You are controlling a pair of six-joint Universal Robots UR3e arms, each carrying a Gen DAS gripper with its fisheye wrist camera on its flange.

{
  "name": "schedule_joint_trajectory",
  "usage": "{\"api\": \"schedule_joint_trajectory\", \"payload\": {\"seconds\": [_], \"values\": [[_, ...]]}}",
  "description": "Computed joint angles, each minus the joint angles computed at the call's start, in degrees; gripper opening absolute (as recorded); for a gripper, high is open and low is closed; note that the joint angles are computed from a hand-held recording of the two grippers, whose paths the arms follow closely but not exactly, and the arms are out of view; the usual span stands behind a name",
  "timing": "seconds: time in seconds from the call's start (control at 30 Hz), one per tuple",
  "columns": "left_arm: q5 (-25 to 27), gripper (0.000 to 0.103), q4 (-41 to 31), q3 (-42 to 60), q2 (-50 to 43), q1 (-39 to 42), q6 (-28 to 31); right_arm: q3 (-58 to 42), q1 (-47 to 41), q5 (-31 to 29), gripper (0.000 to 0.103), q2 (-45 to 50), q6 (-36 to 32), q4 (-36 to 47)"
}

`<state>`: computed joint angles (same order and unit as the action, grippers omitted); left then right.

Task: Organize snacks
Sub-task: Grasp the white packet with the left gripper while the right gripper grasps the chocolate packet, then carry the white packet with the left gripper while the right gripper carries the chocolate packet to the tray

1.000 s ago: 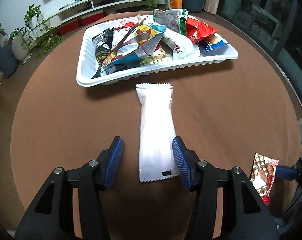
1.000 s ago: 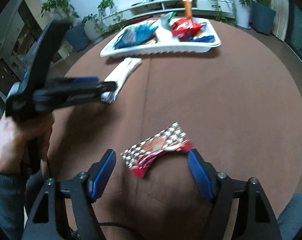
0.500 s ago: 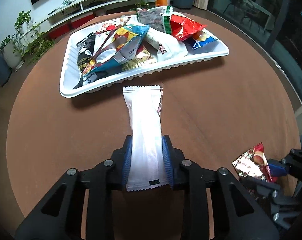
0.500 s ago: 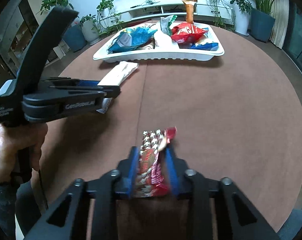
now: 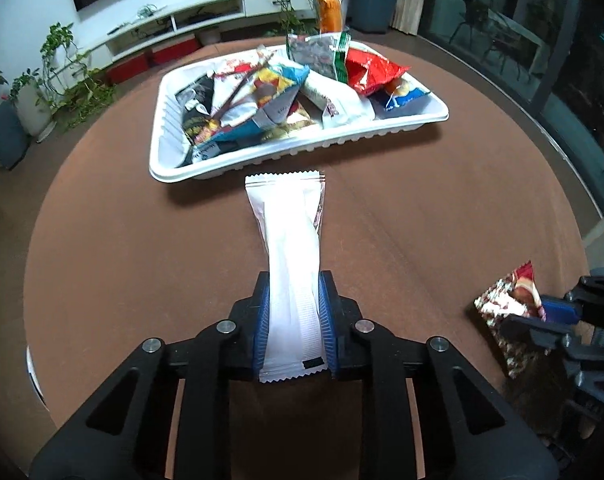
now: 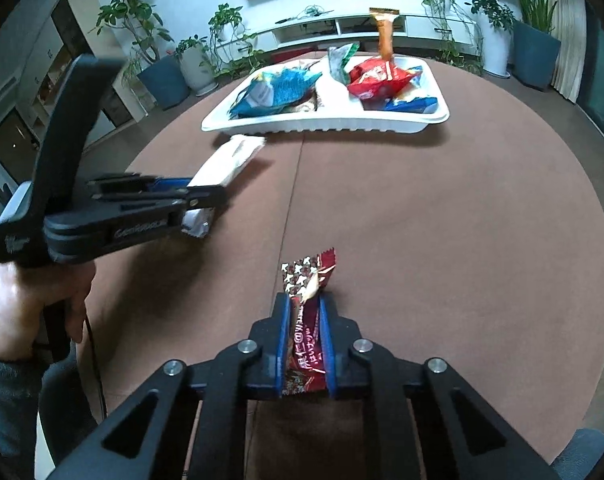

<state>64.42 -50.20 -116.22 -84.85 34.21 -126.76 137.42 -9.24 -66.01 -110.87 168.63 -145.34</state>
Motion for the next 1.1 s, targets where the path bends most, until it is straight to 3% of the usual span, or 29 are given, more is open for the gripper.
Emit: {"api": "schedule_joint_trajectory", "payload": {"seconds": [0.33, 0.53, 0.8, 1.1], "values": [[-4.78, 0.021, -4.34, 1.61, 5.37, 3.75, 0.00, -4.17, -7.42, 4.40, 0.016, -3.12, -2.76, 6.67], [-5.92, 0.021, -5.59, 5.35, 4.11, 3.77, -1.18, -10.49, -8.13, 4.48, 0.016, 1.27, -2.55, 5.79], [-7.12, 0.021, -7.10, 17.61, -4.26, 2.70, -5.86, -25.12, -5.99, 4.37, 0.016, 12.67, -0.17, 3.48], [-6.81, 0.021, -12.46, 40.69, -19.44, -0.60, -11.12, -45.27, -2.35, 2.73, 0.016, 26.78, 2.11, 4.88]]}}
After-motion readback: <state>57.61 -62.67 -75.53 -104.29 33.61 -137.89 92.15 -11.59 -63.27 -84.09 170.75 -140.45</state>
